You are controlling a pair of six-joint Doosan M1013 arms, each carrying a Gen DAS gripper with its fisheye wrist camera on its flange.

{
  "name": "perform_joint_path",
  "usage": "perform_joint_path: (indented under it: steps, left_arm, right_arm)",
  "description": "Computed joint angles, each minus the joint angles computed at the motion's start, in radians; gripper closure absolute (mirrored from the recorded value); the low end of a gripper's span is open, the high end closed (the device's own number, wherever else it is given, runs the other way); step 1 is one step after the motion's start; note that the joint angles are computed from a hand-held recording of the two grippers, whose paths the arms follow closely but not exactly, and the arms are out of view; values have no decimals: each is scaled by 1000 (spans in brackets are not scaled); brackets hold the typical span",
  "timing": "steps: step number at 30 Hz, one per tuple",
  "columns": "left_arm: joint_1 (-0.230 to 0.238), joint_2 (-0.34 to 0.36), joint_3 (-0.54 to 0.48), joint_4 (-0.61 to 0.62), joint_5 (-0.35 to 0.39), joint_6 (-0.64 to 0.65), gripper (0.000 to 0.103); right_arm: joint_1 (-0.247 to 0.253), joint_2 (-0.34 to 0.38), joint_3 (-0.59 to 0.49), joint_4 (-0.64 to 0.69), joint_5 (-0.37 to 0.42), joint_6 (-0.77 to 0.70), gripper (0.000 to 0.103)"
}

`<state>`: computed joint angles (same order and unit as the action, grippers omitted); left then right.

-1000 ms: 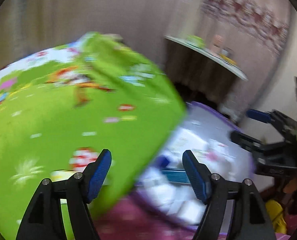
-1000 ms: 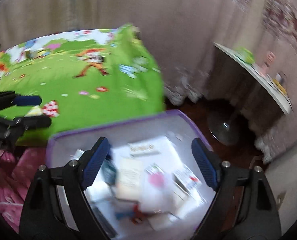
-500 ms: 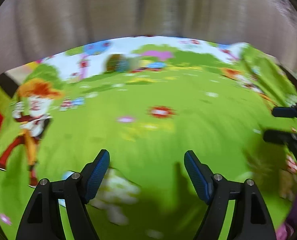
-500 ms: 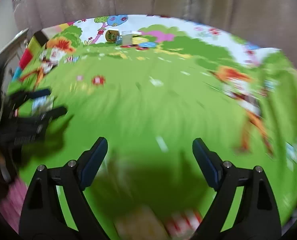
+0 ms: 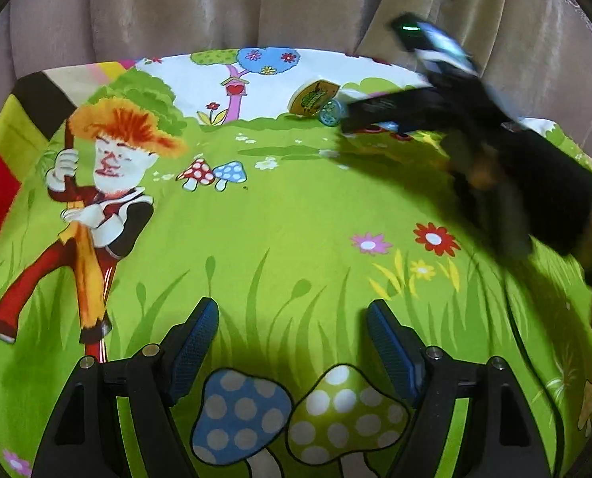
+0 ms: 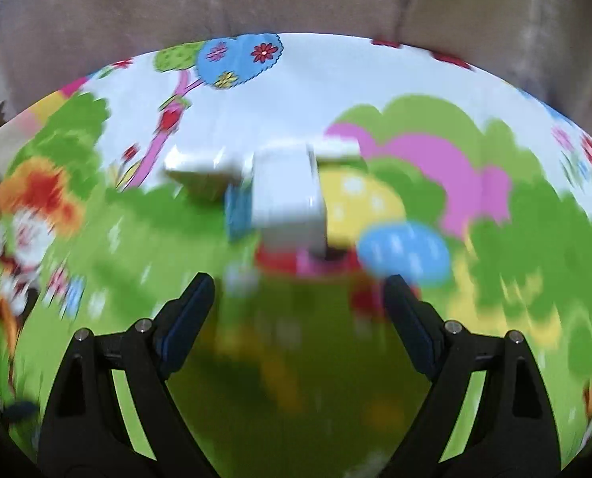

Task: Organize rigid objects
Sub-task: 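Move back to the bedspread and grasp the small white box with the right gripper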

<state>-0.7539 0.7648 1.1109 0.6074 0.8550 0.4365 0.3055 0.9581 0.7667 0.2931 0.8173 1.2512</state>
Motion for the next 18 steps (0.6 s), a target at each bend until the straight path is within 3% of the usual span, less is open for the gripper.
perform_joint_path:
  steps: [2,6,7,8,9,13,14,16,18]
  left_arm:
    - [6,15,-28,3,35,59,25]
    - [27,45,-86,2,68,128,25]
    - [34,55,-105,0,74,142,25]
    - [43,69,-133,1,84,157,25]
    - [48,76,-148,2,88,163,25]
    - [71,126,-243,-26,92,191,25]
    - [75,148,-283,-38,91,213,25]
    - [77,185,-351,-45,95,255,25]
    - [78,236,-444,-48,86,348,25]
  right_arm:
    - [3,61,-117,8,62,-18,14]
    - [6,109,-206,1,104,-68,17]
    - [7,100,-191,-17,93,-78,35]
    - [5,82,-158,-17,72,-101,45]
    - [-2,68,-133,10,71,-123,47]
    - [-42,4,3,173,34,-264,46]
    - [-51,-3,17,206,44,-297,44]
    - [-68,-3,14,267,103,-341,27]
    - [-81,-14,39,306,104,-371,27]
